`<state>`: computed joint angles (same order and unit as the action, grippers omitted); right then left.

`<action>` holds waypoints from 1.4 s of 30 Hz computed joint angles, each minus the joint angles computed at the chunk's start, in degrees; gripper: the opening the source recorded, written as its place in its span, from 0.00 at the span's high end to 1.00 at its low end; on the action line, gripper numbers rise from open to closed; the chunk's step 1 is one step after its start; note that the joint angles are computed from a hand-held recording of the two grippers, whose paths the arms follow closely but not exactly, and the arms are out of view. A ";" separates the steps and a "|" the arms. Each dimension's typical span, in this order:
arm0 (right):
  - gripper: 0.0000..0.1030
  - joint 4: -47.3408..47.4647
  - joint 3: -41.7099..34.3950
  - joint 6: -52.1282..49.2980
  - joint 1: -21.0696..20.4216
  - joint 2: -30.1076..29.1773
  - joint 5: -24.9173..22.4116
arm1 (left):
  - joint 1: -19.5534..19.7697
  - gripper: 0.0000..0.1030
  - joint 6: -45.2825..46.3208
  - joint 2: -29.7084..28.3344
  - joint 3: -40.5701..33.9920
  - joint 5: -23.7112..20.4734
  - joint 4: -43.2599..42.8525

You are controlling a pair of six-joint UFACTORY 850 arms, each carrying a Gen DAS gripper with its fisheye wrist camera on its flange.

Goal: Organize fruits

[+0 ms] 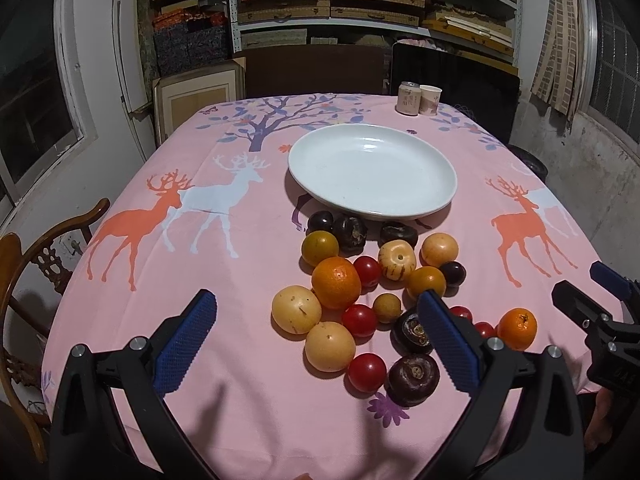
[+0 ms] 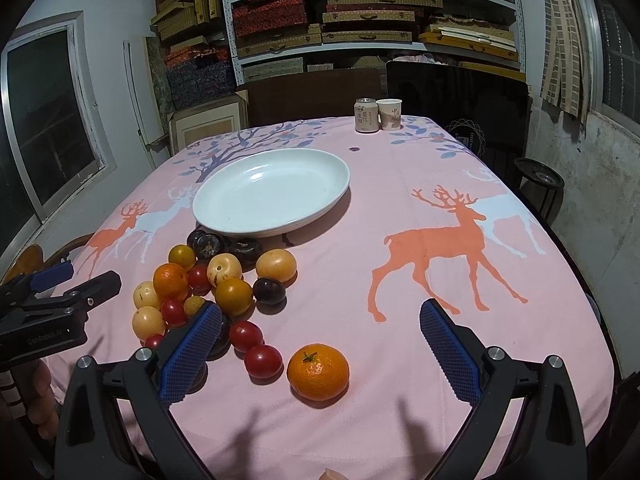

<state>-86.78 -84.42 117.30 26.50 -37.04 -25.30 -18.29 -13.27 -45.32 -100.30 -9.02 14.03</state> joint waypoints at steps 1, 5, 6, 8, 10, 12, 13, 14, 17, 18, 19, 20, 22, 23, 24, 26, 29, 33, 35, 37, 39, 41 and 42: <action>0.03 -0.09 -0.01 0.04 0.00 -0.02 -0.01 | -0.01 0.04 0.17 -0.05 -0.11 -0.12 0.00; 0.03 1.18 -0.33 -0.88 -0.24 -0.28 0.66 | -0.10 0.04 0.38 -0.42 -0.61 -0.50 0.00; 0.03 1.52 -0.41 -1.16 -0.31 -0.36 0.86 | -0.13 0.04 0.51 -0.57 -0.79 -0.65 -0.13; 0.03 2.03 -0.56 -1.65 -0.41 -0.51 1.04 | -0.17 0.04 0.71 -0.82 -1.13 -0.95 -0.37; 0.03 2.57 -0.71 -2.27 -0.40 -0.59 0.93 | -0.19 0.04 0.50 -0.88 -1.18 -0.90 -0.18; 0.03 2.91 -0.90 -2.63 -0.43 -0.86 0.96 | -0.31 0.04 -0.77 -1.15 -1.51 -1.10 1.11; 0.03 3.09 -0.95 -2.77 -0.44 -0.95 1.03 | -0.32 0.04 -0.79 -1.26 -1.66 -1.27 1.09; 0.03 3.37 -1.01 -3.02 -0.47 -0.99 1.14 | -0.33 0.04 -0.99 -1.38 -1.82 -1.44 1.19; 0.03 3.16 -0.96 -2.78 -0.45 -1.01 1.13 | -0.34 0.04 -1.34 -1.44 -1.84 -1.34 1.44; 0.03 3.16 -0.96 -2.78 -0.45 -1.01 1.13 | -0.33 0.04 -1.28 -1.42 -1.80 -1.21 1.44; 0.03 2.69 -0.88 -2.36 -0.46 -0.98 1.21 | -0.35 0.04 -1.47 -1.35 -1.66 -1.01 1.77; 0.03 2.43 -0.81 -2.10 -0.40 -0.95 1.17 | -0.35 0.04 -1.65 -1.29 -1.56 -0.88 2.04; 0.03 2.19 -0.79 -1.92 -0.34 -0.95 1.12 | -0.37 0.04 -1.58 -1.29 -1.51 -0.84 1.97; 0.03 2.28 -0.81 -2.03 -0.33 -0.98 1.15 | -0.38 0.04 -1.60 -1.31 -1.55 -0.93 1.96; 0.03 2.36 -0.84 -2.09 -0.31 -1.01 1.17 | -0.39 0.04 -1.60 -1.28 -1.51 -0.94 1.91; 0.03 2.27 -0.77 -1.98 -0.29 -0.98 1.18 | -0.40 0.04 -2.05 -1.19 -1.38 -0.84 2.37; 0.03 2.09 -0.78 -1.84 -0.24 -0.99 1.06 | -0.40 0.04 -1.76 -1.20 -1.39 -0.83 2.11; 0.03 2.09 -0.76 -1.81 -0.20 -1.01 1.06 | -0.40 0.04 -1.96 -1.19 -1.37 -0.84 2.28; 0.03 1.77 -0.67 -1.53 -0.15 -0.96 1.04 | -0.42 0.04 -2.27 -1.20 -1.37 -0.84 2.53; 0.03 1.58 -0.58 -1.36 -0.06 -0.92 1.03 | -0.40 0.04 -1.99 -1.19 -1.36 -0.82 2.29; 0.03 1.71 -0.60 -1.48 -0.06 -0.93 1.09 | -0.40 0.04 -2.04 -1.19 -1.36 -0.84 2.40; 0.03 1.86 -0.61 -1.61 0.02 -0.96 1.16 | -0.39 0.04 -1.86 -0.97 -1.03 -0.72 2.25; 0.03 1.97 -0.63 -1.71 0.04 -0.98 1.19 | -0.38 0.04 -2.15 -0.94 -0.97 -0.68 2.51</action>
<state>-84.81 -85.05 115.58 26.54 -38.01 -24.11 -18.67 -15.41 -46.26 -101.27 -9.70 16.54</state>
